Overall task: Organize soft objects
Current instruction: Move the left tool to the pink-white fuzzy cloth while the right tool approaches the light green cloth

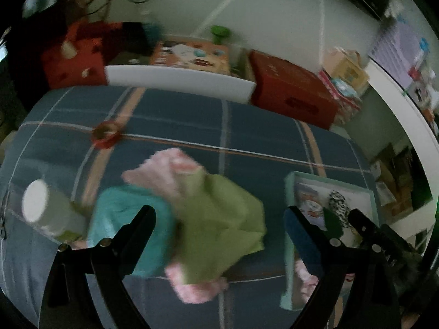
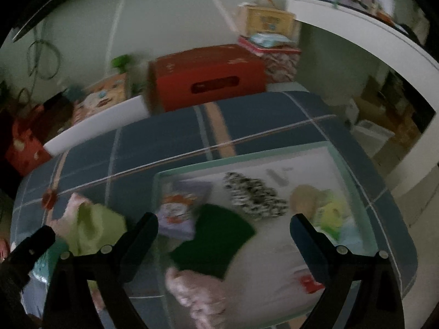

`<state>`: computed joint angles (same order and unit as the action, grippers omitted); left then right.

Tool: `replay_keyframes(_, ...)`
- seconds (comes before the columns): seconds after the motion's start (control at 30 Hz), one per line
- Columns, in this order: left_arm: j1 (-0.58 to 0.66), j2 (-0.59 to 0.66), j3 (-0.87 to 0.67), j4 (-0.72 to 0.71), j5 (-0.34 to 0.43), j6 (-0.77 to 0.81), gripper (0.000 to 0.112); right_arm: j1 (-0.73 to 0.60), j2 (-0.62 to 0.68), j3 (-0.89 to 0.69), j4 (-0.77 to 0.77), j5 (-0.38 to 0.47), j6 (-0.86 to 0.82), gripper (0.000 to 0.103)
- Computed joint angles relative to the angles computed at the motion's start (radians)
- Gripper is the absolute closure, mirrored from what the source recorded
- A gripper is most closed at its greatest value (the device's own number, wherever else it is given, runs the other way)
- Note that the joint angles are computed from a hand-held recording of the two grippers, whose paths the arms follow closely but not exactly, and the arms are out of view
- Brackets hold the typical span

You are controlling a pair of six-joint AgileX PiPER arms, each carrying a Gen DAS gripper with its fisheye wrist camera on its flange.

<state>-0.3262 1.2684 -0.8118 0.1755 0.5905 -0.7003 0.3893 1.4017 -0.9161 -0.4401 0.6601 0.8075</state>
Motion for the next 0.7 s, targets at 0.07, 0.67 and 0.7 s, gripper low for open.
replay_keyframes(0.07,0.057,-0.045,0.031,-0.037,0.004,0.051,0.018,0.063,0.014,-0.01,-0.014,0.007,0.018,0.005)
replay_keyframes(0.67,0.48,-0.326,0.251,-0.337,0.062,0.476,0.018,0.434,0.079,-0.04,-0.125,0.026,0.225,0.005)
replay_keyframes(0.7,0.503,-0.335,0.257,-0.35,0.07,0.499,0.018,0.443,0.077,-0.031,-0.126,0.023,0.234,0.005)
